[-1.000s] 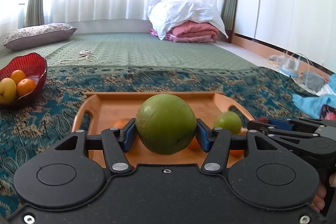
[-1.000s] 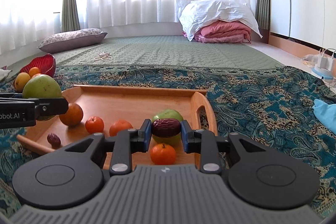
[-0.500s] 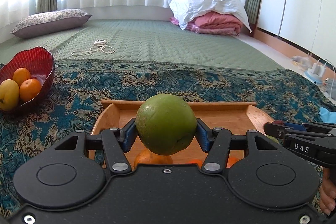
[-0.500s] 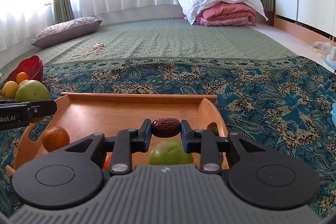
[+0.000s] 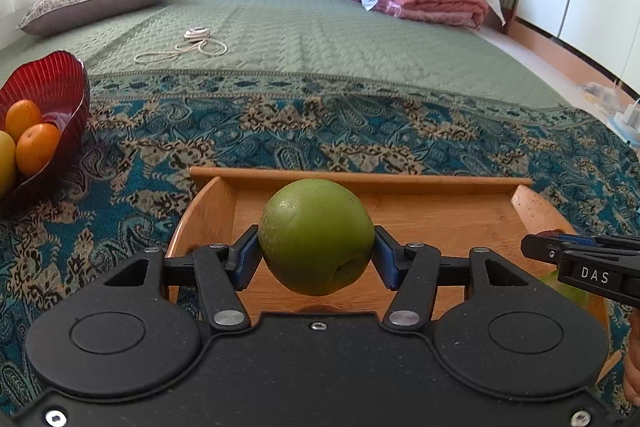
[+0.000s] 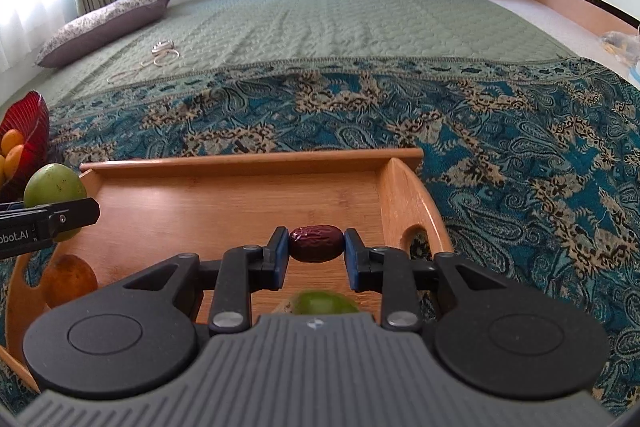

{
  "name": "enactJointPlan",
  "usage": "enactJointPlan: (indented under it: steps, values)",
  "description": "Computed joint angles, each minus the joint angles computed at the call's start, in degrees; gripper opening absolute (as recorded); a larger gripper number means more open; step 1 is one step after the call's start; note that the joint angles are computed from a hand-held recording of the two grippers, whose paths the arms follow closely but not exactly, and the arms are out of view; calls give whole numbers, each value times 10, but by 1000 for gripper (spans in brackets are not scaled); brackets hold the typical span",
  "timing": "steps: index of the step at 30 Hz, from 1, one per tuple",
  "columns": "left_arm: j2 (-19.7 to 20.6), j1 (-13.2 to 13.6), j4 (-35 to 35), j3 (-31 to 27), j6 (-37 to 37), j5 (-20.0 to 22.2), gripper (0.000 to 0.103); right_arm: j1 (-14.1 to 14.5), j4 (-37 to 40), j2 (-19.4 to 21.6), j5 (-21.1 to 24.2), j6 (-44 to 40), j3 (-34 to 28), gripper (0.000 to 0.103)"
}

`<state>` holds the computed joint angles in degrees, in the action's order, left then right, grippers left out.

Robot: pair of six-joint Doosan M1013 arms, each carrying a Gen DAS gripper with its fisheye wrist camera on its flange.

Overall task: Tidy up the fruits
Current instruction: 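Carry the date in the right tool over the tray while the left tool carries the apple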

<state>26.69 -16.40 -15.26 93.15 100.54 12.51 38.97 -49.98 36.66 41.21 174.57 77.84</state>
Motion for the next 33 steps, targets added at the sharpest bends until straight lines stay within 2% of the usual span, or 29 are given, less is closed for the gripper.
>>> enactJointPlan:
  steps: [2, 10, 21, 33]
  values:
    - [3, -2, 32, -1, -30, 2, 55, -1, 13, 3, 4, -13, -4, 33]
    - [9, -1, 47, -7, -43, 17, 55, -5, 58, 10, 14, -58, -16, 34]
    - [17, -1, 75, -19, -69, 37, 55, -5, 66, 16, 25, -81, -25, 34]
    - [26, 0, 102, -28, -102, 57, 55, -5, 93, 33, 63, -138, -56, 34]
